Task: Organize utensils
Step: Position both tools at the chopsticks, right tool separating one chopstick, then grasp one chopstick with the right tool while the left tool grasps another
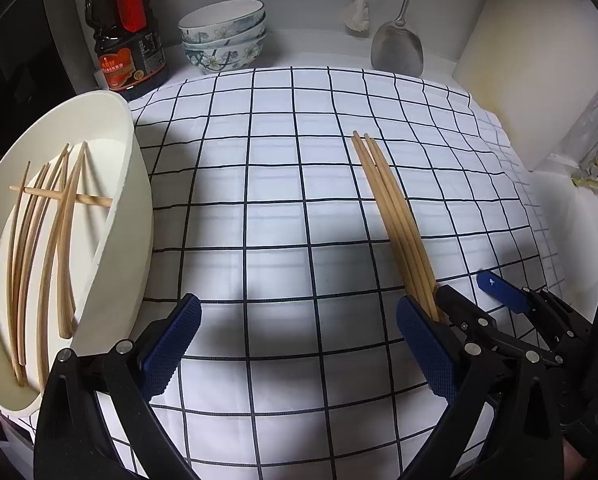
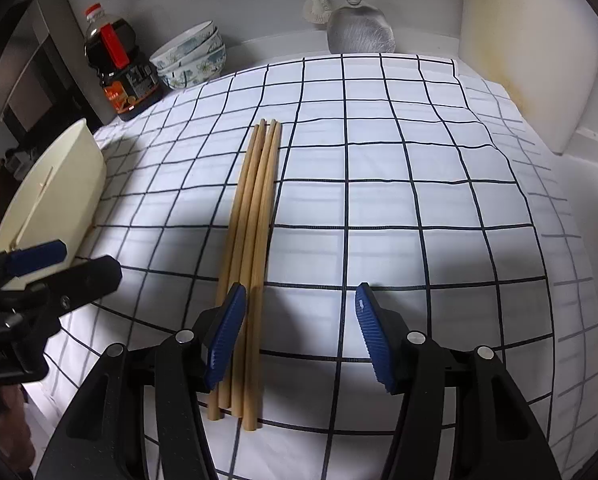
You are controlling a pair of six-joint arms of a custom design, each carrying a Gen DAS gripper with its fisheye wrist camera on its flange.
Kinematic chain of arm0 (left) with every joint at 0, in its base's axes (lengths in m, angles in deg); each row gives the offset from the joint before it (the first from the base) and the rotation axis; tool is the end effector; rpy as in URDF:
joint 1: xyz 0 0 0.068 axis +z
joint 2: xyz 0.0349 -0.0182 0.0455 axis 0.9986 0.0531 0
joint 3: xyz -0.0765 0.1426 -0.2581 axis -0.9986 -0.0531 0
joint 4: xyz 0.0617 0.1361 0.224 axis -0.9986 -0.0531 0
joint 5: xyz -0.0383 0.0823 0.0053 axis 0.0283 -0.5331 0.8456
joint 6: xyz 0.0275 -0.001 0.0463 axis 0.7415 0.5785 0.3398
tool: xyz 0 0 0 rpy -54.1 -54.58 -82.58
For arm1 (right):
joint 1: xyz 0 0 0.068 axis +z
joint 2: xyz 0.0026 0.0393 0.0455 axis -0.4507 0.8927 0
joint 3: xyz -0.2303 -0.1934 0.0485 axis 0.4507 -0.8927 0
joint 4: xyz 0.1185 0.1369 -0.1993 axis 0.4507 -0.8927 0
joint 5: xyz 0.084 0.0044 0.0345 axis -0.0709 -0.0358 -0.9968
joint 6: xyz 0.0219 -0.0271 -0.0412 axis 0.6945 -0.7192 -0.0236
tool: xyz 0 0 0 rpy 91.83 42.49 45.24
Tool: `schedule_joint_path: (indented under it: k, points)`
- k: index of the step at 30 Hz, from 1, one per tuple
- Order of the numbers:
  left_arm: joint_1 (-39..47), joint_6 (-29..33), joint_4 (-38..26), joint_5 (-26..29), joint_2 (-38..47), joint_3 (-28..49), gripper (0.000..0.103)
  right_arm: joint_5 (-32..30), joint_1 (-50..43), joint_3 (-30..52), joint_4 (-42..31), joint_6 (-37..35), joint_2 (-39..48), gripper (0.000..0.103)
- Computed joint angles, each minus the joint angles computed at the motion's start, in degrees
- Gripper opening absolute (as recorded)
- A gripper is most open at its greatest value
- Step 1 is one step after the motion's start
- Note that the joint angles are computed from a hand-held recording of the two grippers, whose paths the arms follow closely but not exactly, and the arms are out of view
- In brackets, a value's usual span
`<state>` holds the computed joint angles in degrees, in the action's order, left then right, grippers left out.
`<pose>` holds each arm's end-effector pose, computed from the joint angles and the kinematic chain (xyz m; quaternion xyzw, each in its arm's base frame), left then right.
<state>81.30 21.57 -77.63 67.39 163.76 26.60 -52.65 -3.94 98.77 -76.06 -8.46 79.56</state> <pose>0.3773 -0.0478 0.2287 0.2889 0.9257 -0.1081 0.2187 0.2719 0.1012 0.1827 0.2125 0.9312 -0.0087 0.2960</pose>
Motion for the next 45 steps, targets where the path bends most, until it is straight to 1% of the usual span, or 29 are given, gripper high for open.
schedule_joint_path:
  k: [9,11,12,13,15,18,28,34,38,45]
  points:
    - [-0.61,-0.25,0.43,-0.46,0.49,-0.34,0.096,3.29,1.97,0.74,-1.65,-2.07,1.27,0.054]
    - [-0.79,-0.24,0.65,-0.58,0.59,-0.46,0.096,3.86,2.67,0.95,-2.03,-3.15,1.52,0.050]
    - [-0.87,-0.22,0.68,-0.58,0.62,-0.48,0.096,3.91,2.90,1.55,-2.99,-3.60,2.15,0.046]
    - [-0.99,-0.22,0.77,-0.57,0.66,-0.55,0.096,5.57,3.76,2.02,-3.71,-4.65,2.85,0.044]
    - [-1.34,-0.18,0.90,-0.38,0.69,-0.74,0.096,5.87,3.86,1.61,-3.09,-6.23,2.74,0.042]
    - [-2.04,0.07,1.39,-0.24,0.84,-1.18,0.096,5.17,2.32,0.49,-2.21,-5.98,1.75,0.041]
    - [-5.63,-0.61,4.58,-1.38,2.46,-3.28,0.096,4.35,-3.78,-4.93,-0.45,-7.15,-4.28,0.040]
    - [-6.89,0.07,8.17,-3.19,2.06,-6.35,0.097,4.33,-4.12,-5.80,-0.17,-6.51,-5.21,0.040]
    - [-6.73,-0.33,7.15,-2.19,2.82,-5.51,0.097,4.10,-4.20,-6.00,0.11,-6.38,-5.38,0.040]
    - [-5.41,-0.18,7.57,-3.05,2.48,-6.04,0.096,3.87,-4.43,-5.98,0.14,-6.44,-5.46,0.040]
